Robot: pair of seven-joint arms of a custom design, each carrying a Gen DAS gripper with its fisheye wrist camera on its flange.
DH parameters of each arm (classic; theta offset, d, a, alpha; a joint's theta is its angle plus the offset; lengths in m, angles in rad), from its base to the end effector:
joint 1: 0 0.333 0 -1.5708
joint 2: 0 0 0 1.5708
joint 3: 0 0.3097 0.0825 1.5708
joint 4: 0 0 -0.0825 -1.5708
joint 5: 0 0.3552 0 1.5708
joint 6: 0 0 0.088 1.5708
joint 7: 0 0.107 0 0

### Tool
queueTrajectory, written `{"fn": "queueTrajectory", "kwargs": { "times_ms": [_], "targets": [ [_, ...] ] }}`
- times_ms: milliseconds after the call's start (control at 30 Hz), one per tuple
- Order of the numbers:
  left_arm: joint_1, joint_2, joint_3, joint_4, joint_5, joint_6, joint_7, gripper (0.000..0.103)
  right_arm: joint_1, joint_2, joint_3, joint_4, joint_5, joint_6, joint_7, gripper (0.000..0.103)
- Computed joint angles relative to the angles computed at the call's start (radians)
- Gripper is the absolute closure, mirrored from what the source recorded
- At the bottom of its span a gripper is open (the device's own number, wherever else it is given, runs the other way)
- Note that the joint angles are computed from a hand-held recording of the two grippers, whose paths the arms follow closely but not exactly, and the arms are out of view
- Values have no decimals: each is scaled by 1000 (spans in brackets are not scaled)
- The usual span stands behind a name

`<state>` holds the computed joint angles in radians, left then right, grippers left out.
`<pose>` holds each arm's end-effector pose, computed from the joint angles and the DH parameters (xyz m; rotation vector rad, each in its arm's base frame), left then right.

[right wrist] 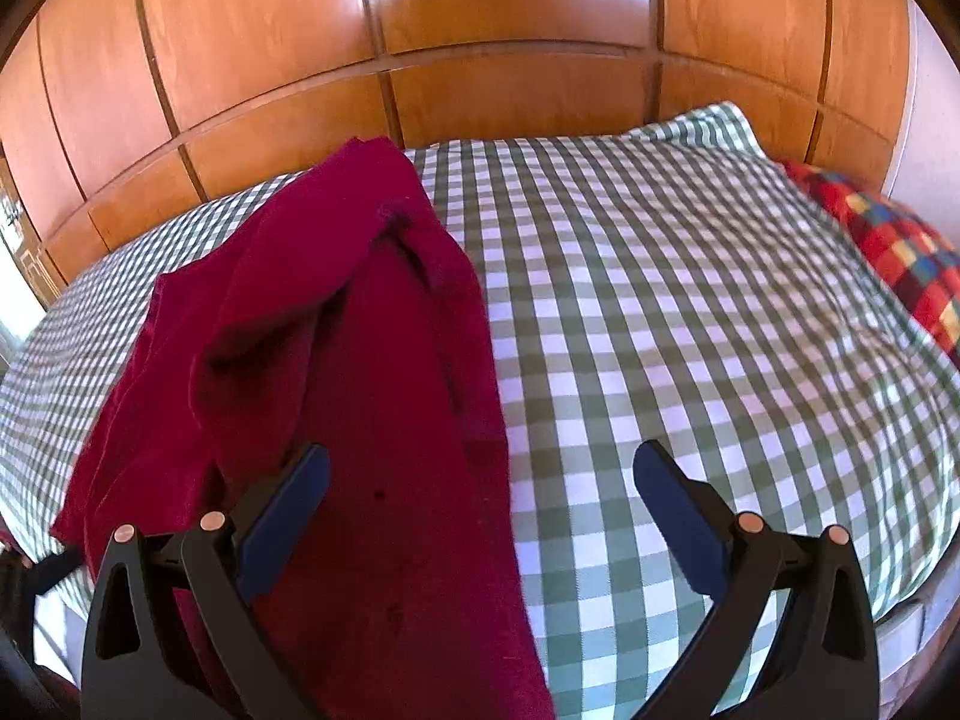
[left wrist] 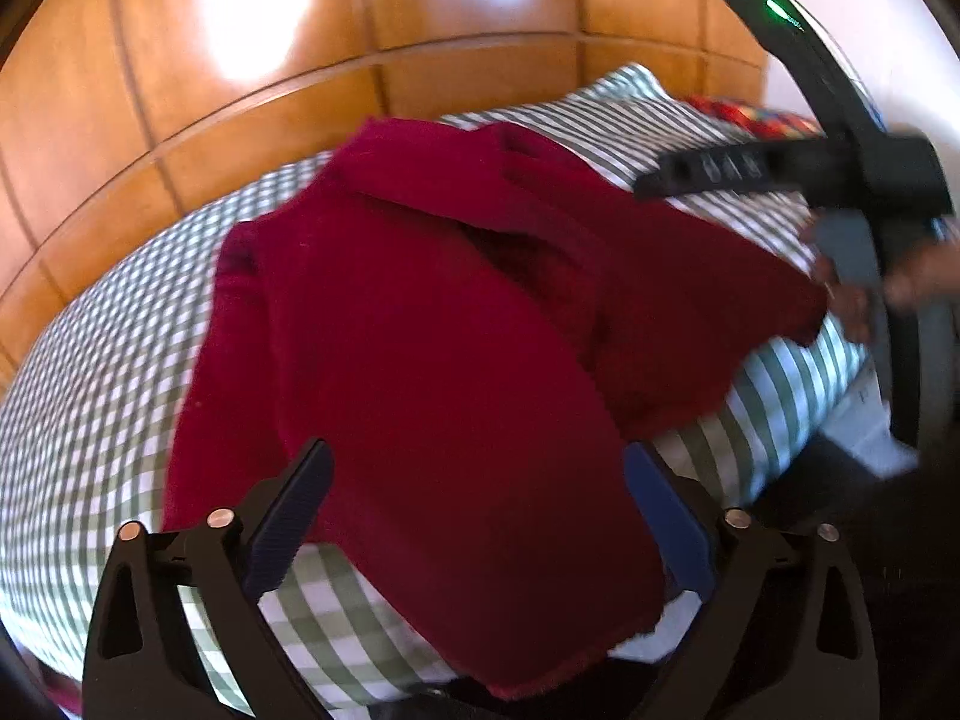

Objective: Fold small clothes
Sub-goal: 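Grasp the red sweater with both grippers and lift it off the bed, then shake out the sweater and lay it flat with both grippers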

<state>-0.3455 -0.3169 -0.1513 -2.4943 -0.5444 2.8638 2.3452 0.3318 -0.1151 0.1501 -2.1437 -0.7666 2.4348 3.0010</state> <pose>0.4096 -0.1937 0.4844 -0.9828 2.4507 -0.8590 0.4650 0.2439 0.5036 -1.3659 2.1748 -0.7341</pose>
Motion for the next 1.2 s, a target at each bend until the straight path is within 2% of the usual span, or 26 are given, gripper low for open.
{"fn": "queueTrajectory", "kwargs": {
  "times_ms": [67, 100, 133, 233, 300, 367, 433, 467, 500, 533, 567, 600, 633, 733, 800, 867, 1000, 1100, 1200],
  "targets": [
    [0, 0, 8, 12, 9, -55, 18, 16, -5, -15, -9, -21, 6, 45, -4, 3],
    [3, 3, 5, 13, 13, -66, 19, 21, -8, -20, -14, -30, 15, 78, -14, 9],
    [4, 5, 6, 18, 13, -89, 24, 23, -10, -23, -25, -42, 42, 139, -48, 24],
    [-3, 4, 1, 13, 7, -112, 62, 26, -6, -9, -48, -52, 168, 273, -185, 37],
    [0, 2, -7, 9, 10, -119, 71, 26, 0, 16, -53, -44, 260, 329, -279, 41],
    [19, 12, -32, 7, 48, -107, 42, 32, 13, 54, -57, -23, 376, 376, -397, 43],
    [41, 21, -63, -8, 99, -63, -10, 51, 27, 101, -54, 13, 514, 391, -533, 43],
    [34, 23, -52, -9, 95, -56, -5, 54, 31, 124, -49, 32, 575, 392, -596, 43],
    [21, 21, -34, -10, 69, -51, 3, 66, 32, 143, -42, 50, 627, 386, -650, 46],
    [17, 19, -19, -6, 53, -57, 7, 79, 33, 168, -36, 76, 660, 370, -690, 54],
    [9, 19, 5, 7, 20, -84, 19, 85, 33, 185, -31, 94, 676, 357, -713, 65],
    [-4, 21, 43, 34, -40, -139, 43, 94, 33, 203, -29, 116, 685, 336, -724, 87],
    [-4, 19, 64, 56, -89, -182, 58, 95, 32, 213, -34, 125, 678, 330, -716, 94],
    [26, 8, 86, 91, -192, -231, 87, 98, 25, 183, -38, 95, 679, 367, -721, 96],
    [58, 12, 91, 122, -239, -235, 72, 98, 25, 151, -49, 79, 601, 373, -684, 96],
    [87, 26, 113, 171, -302, -273, 59, 98, 14, 104, -63, 57, 488, 366, -607, 97],
    [165, 73, 125, 282, -376, -235, 11, 98, -53, 14, -74, 17, 325, 329, -472, 97],
    [229, 122, 95, 355, -295, -157, -93, 98, -115, -36, -84, 7, 244, 258, -429, 97],
    [312, 240, 61, 484, -51, -95, -353, 98, -182, -40, -107, 39, 186, 180, -411, 97]
  ]
}}
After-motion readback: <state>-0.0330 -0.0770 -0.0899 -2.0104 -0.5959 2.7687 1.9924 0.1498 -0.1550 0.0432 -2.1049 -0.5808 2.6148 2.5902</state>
